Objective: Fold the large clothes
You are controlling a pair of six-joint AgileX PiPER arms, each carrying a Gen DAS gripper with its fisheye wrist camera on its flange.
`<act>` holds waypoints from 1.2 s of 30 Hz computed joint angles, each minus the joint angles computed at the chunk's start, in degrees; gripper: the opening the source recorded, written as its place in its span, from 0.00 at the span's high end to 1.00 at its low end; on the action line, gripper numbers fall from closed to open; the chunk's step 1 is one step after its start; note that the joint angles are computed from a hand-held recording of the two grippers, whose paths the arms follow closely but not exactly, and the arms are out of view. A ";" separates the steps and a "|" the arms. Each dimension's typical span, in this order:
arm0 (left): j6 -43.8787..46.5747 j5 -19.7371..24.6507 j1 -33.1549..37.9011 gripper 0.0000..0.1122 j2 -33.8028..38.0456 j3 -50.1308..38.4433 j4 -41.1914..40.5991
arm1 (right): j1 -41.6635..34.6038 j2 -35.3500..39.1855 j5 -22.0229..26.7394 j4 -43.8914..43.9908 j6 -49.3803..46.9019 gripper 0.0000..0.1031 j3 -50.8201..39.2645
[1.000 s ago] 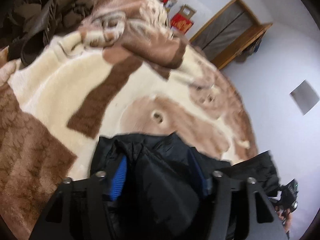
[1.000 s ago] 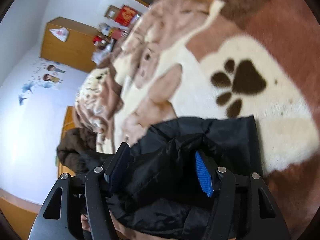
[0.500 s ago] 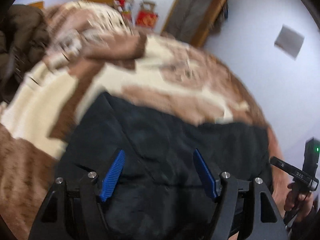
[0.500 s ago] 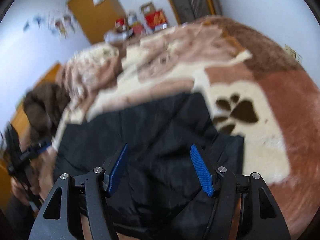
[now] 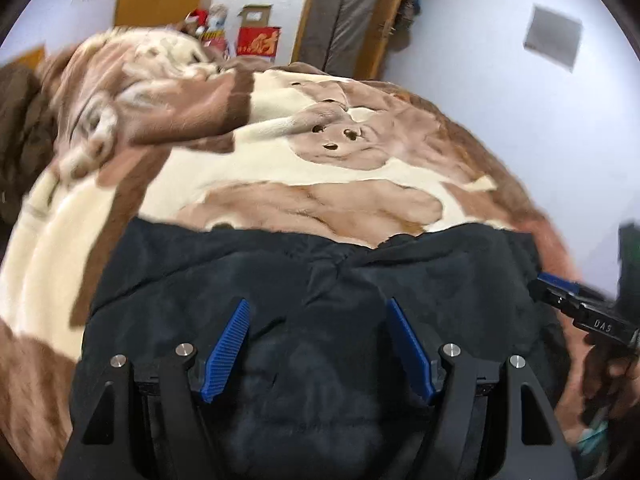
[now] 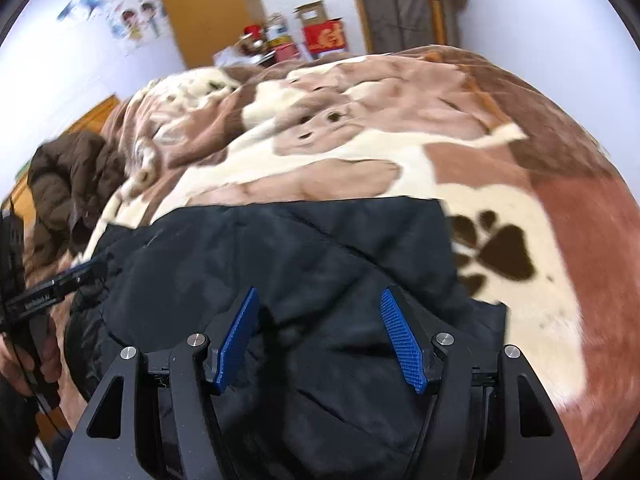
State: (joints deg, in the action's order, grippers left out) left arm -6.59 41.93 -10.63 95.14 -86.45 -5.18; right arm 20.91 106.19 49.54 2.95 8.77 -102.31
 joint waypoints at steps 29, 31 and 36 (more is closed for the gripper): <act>-5.11 -0.86 8.26 0.34 11.08 -4.47 10.65 | -3.93 8.92 0.10 -10.23 9.86 0.38 -3.26; -6.46 -3.58 8.39 0.34 11.44 -2.54 10.43 | -3.73 9.12 -2.90 -11.77 11.55 0.38 -1.07; -10.58 -7.31 6.99 0.34 13.18 -1.15 13.68 | -3.35 11.87 -4.05 -13.83 13.39 0.38 -2.19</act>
